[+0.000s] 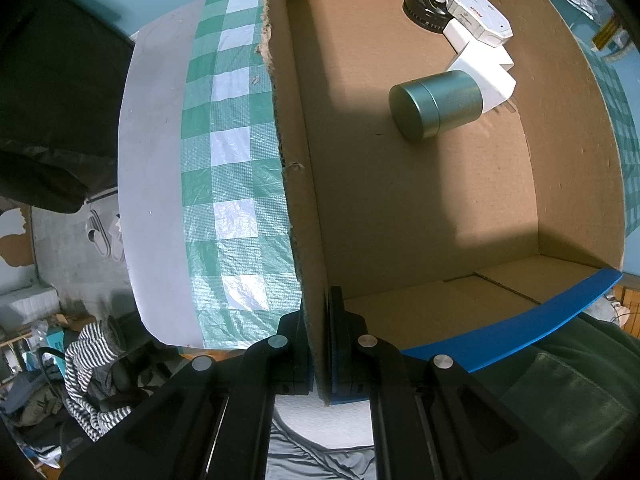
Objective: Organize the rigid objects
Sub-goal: 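Lift the lighter with the right gripper and carry it over the box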
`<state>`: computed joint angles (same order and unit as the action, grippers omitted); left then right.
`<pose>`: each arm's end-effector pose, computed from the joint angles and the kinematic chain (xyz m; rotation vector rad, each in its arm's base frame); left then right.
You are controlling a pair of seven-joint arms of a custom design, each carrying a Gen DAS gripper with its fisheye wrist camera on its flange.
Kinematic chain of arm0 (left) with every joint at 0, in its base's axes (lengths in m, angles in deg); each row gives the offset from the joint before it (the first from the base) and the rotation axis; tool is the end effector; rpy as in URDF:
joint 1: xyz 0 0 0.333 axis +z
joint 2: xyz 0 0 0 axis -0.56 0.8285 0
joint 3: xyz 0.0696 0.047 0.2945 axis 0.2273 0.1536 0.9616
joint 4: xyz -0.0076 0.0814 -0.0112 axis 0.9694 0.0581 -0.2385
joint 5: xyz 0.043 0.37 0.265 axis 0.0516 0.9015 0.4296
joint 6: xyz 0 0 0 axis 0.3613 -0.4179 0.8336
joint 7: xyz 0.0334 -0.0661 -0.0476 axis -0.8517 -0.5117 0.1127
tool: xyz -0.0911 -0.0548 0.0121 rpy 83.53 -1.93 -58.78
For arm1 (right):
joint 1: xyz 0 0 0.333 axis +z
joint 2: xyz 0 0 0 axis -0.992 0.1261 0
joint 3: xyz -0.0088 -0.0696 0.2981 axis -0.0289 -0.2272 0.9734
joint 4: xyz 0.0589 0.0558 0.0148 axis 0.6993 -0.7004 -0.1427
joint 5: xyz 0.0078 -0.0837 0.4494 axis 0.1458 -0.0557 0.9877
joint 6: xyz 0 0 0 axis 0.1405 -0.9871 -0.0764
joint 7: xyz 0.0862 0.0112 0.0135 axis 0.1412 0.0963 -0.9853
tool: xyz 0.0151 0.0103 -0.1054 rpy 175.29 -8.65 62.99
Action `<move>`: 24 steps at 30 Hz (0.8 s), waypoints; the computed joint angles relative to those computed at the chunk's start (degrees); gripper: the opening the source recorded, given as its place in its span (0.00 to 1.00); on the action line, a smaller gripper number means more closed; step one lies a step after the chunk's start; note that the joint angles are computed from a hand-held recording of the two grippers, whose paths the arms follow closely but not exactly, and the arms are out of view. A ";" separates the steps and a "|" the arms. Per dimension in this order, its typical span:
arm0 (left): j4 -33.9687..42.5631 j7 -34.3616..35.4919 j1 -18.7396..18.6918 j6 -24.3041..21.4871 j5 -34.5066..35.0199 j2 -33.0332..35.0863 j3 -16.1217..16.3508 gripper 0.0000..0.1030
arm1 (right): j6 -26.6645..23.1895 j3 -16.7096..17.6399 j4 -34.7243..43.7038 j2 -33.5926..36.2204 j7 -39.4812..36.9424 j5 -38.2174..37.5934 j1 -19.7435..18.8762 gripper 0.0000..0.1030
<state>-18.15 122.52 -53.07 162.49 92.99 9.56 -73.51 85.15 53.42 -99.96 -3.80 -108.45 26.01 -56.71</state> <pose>0.6597 -0.3593 0.4827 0.2684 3.0773 0.0972 0.4142 0.3536 0.5748 -0.6511 2.8658 -0.2879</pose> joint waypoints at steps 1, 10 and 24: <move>-0.20 -0.03 0.01 0.03 -0.03 -0.17 -0.01 0.05 | 0.06 -0.14 0.39 0.33 -0.65 -0.29 -0.09 0.21; 0.30 -0.06 0.04 -0.35 -0.08 0.08 0.04 0.05 | 3.51 -2.12 1.65 3.59 -7.03 0.39 -0.87 0.21; 1.36 -0.17 -0.01 -0.79 -0.04 0.83 0.17 0.05 | 11.88 -3.85 -2.32 6.10 -12.03 7.13 -1.13 0.21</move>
<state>-16.79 122.35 -53.08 161.70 92.94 10.39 -73.35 97.03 49.57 -102.29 2.31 -120.48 33.14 -57.84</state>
